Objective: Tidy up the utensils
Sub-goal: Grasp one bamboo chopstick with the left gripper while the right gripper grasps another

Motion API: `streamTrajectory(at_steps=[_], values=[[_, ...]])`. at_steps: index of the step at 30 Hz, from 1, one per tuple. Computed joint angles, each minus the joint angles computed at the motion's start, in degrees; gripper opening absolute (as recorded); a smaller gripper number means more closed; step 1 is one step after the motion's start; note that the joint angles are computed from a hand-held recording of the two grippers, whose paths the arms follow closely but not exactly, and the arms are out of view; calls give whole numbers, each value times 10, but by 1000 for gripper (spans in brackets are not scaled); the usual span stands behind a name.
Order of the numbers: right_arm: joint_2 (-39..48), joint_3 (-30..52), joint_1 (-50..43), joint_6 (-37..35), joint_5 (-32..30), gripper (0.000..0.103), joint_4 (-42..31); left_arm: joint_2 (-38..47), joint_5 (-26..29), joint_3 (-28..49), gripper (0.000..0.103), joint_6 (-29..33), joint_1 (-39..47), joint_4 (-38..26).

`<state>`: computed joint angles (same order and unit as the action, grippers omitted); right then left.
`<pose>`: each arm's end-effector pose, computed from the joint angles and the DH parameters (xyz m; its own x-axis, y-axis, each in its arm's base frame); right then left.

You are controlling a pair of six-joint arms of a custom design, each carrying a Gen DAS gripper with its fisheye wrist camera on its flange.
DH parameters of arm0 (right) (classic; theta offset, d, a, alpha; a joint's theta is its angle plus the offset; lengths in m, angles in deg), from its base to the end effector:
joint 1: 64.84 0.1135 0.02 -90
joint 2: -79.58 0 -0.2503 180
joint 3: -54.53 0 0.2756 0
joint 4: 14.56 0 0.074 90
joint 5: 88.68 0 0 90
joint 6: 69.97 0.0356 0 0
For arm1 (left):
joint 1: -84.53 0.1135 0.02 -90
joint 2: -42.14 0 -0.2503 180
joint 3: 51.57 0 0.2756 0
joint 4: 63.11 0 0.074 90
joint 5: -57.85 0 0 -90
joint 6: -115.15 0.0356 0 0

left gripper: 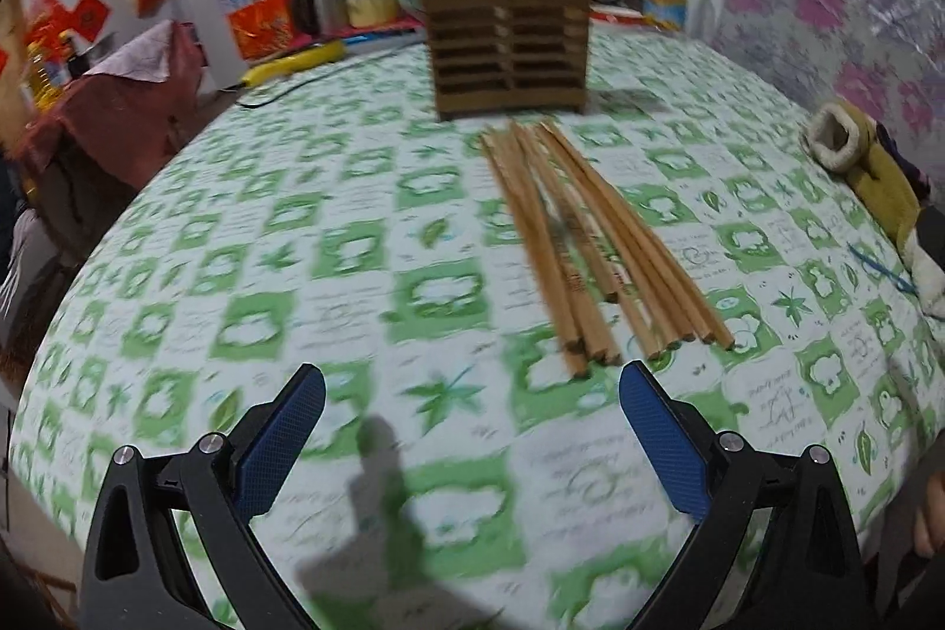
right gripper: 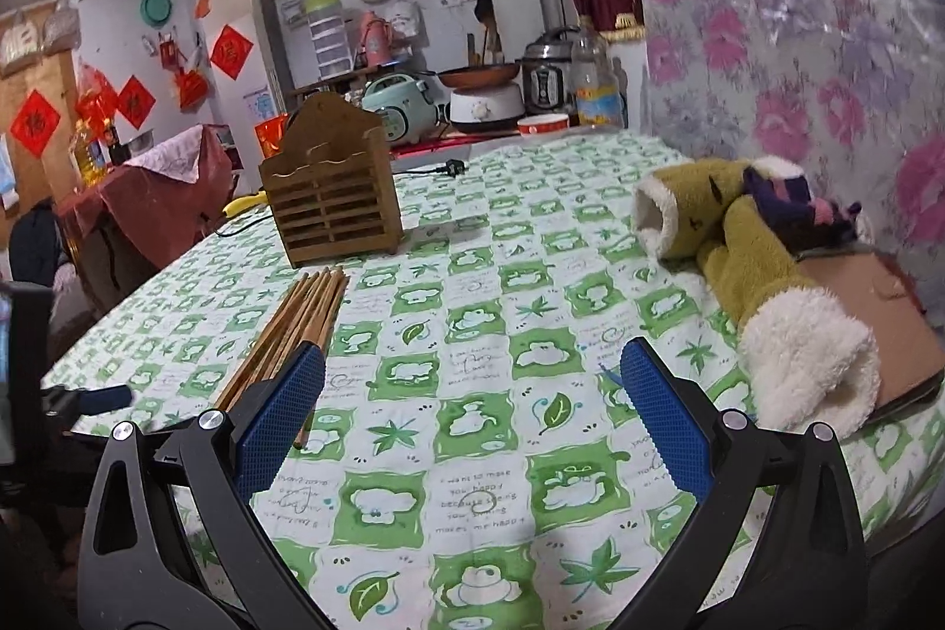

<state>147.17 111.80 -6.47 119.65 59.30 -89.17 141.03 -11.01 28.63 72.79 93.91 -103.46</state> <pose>0.1326 0.1578 0.2030 -0.3191 0.4788 -0.8179 0.5839 0.7791 0.2283 0.3720 0.0484 0.1805 -0.5471 0.6082 -0.5751 0.6461 0.7437 0.1718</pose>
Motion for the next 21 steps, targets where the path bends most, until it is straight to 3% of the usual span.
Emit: streamTrajectory(at_steps=[2,5,9,12,15,21], values=[[-14,-11,-4,-22,-7,97,22,26,-34,20,98,-35,-20,5],[-29,-23,-18,-55,-12,97,38,115,-37,143,98,-81,-16,-88],[-32,-25,-23,-60,-9,97,38,141,-49,168,97,-109,24,-35],[-40,-36,-31,-86,-18,97,69,154,-25,197,97,-91,42,-66],[-32,-38,-38,-119,-27,97,102,139,2,171,96,-56,41,-47],[-19,-35,-33,-153,-26,97,127,80,8,80,84,4,14,-10]])
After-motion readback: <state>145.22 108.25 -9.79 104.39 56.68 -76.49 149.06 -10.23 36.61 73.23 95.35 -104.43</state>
